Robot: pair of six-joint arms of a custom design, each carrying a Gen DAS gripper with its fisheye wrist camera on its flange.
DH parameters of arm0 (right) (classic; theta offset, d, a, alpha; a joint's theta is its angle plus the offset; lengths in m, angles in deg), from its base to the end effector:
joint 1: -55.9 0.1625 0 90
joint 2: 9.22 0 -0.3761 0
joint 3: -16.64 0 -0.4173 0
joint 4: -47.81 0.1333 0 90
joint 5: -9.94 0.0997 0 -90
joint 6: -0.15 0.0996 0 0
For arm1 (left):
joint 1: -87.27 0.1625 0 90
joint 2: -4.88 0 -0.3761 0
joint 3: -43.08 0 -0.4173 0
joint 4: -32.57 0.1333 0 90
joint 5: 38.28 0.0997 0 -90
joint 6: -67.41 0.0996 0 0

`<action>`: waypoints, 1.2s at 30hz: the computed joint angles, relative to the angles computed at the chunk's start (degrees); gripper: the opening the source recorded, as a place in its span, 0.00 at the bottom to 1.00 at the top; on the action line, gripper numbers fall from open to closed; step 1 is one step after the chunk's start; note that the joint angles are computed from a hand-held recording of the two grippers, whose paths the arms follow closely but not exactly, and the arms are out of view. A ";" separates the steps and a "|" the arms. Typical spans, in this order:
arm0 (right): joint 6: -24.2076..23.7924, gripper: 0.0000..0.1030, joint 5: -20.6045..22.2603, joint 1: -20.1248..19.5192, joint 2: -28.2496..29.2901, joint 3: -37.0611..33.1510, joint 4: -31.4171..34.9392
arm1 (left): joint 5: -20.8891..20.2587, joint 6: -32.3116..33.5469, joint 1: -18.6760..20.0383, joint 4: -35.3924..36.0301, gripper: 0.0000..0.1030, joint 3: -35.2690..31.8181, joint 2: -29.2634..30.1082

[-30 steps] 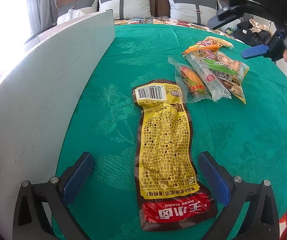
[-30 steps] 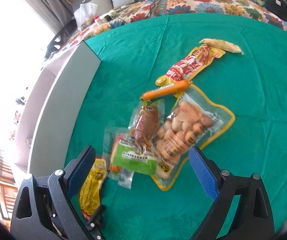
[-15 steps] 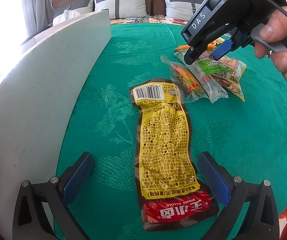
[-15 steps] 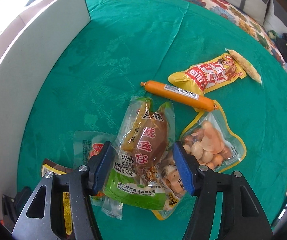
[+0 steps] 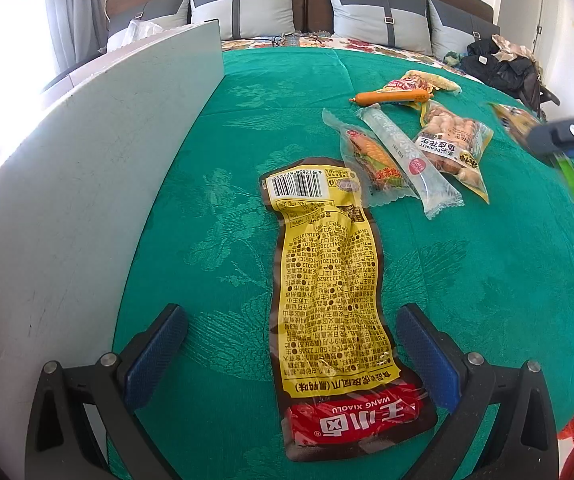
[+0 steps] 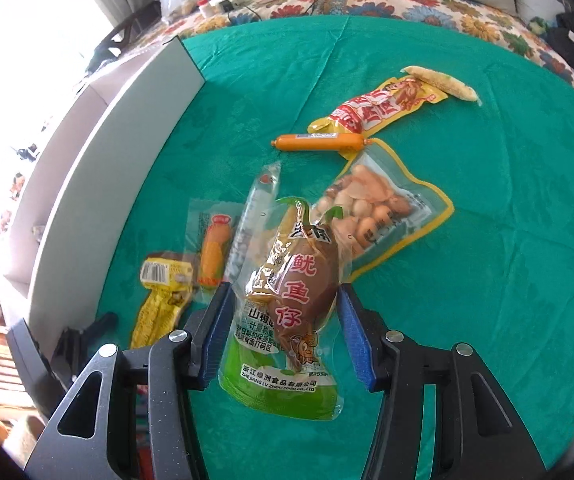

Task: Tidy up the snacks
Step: 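Grasp the green-labeled sausage packet from the pile with the right tool, then close the left tool on the yellow-and-red packet while the right tool lifts the green packet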

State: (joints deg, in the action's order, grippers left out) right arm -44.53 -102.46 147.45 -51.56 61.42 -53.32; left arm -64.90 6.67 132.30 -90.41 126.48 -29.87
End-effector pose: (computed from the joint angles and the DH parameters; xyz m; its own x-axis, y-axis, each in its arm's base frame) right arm 0.1171 -0.8045 0.3221 -0.6395 -0.6717 0.3741 -0.6700 0.7255 0.1574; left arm -0.3153 -0.6302 -0.0063 -0.6652 -0.3560 -0.6564 0.2049 0.7582 -0.6189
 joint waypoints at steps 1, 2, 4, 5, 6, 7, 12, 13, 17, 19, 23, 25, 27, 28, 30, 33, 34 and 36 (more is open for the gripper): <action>-3.77 0.54 -0.48 -0.80 -2.99 4.35 -4.17 | 0.00 0.00 0.00 0.00 1.00 0.00 0.00; -7.11 0.54 -0.84 -1.68 -5.55 8.23 -8.26 | 0.00 0.00 0.00 0.00 1.00 0.00 0.00; -11.63 0.54 -1.20 -3.72 -8.54 13.01 -14.36 | 0.13 -0.38 -0.08 0.13 1.00 0.04 0.04; -13.48 0.52 -0.89 -4.76 -10.00 15.26 -16.92 | 0.21 -0.52 -0.10 0.14 1.00 0.05 0.08; -15.54 0.46 -0.56 -5.68 -11.07 17.03 -19.58 | 0.32 -0.69 -0.13 0.16 1.00 0.08 0.11; -17.76 0.46 -0.22 -6.47 -12.09 19.01 -22.76 | 0.44 -0.93 -0.17 0.22 1.00 0.11 0.13; -17.86 0.76 0.92 -9.06 -13.79 22.57 -25.70 | 0.95 -2.50 -0.49 0.88 1.00 0.40 0.19; -16.85 0.78 2.53 -9.63 -14.32 23.14 -25.97 | 0.99 -2.75 -0.55 1.06 1.00 0.40 0.21; -16.61 0.87 5.76 -10.77 -15.59 26.75 -32.36 | 1.27 -3.08 -0.59 1.16 1.00 0.34 0.33; -17.33 0.89 7.74 -11.37 -16.14 27.96 -34.15 | 1.36 -3.06 -0.61 1.09 1.00 0.34 0.38; -18.54 0.89 10.78 -12.34 -17.17 29.83 -36.48 | 1.66 -3.03 -0.65 0.79 1.00 0.43 0.46; -18.64 0.89 10.97 -12.40 -17.16 29.79 -36.42 | 1.80 -3.21 -0.65 0.84 1.00 0.42 0.50; -18.80 0.89 11.22 -12.47 -17.22 29.82 -36.34 | 1.82 -3.39 -0.64 1.00 1.00 0.33 0.52; -18.90 0.89 11.35 -12.55 -17.31 29.92 -36.37 | 1.82 -3.39 -0.64 1.00 1.00 0.33 0.52; -18.94 0.89 11.51 -12.60 -17.31 29.93 -36.45 | 1.64 -3.81 -0.63 1.55 1.00 0.16 0.51; -19.01 0.89 11.65 -12.67 -17.39 29.98 -36.44 | 1.07 -4.24 -0.69 2.24 1.00 0.03 0.37; -19.02 0.89 11.69 -12.68 -17.42 30.01 -36.45 | 0.77 -4.11 -0.68 2.36 1.00 0.00 0.29; -19.01 0.89 11.69 -12.71 -17.54 30.13 -36.43 | 0.09 -3.17 -0.67 1.90 1.00 0.00 0.21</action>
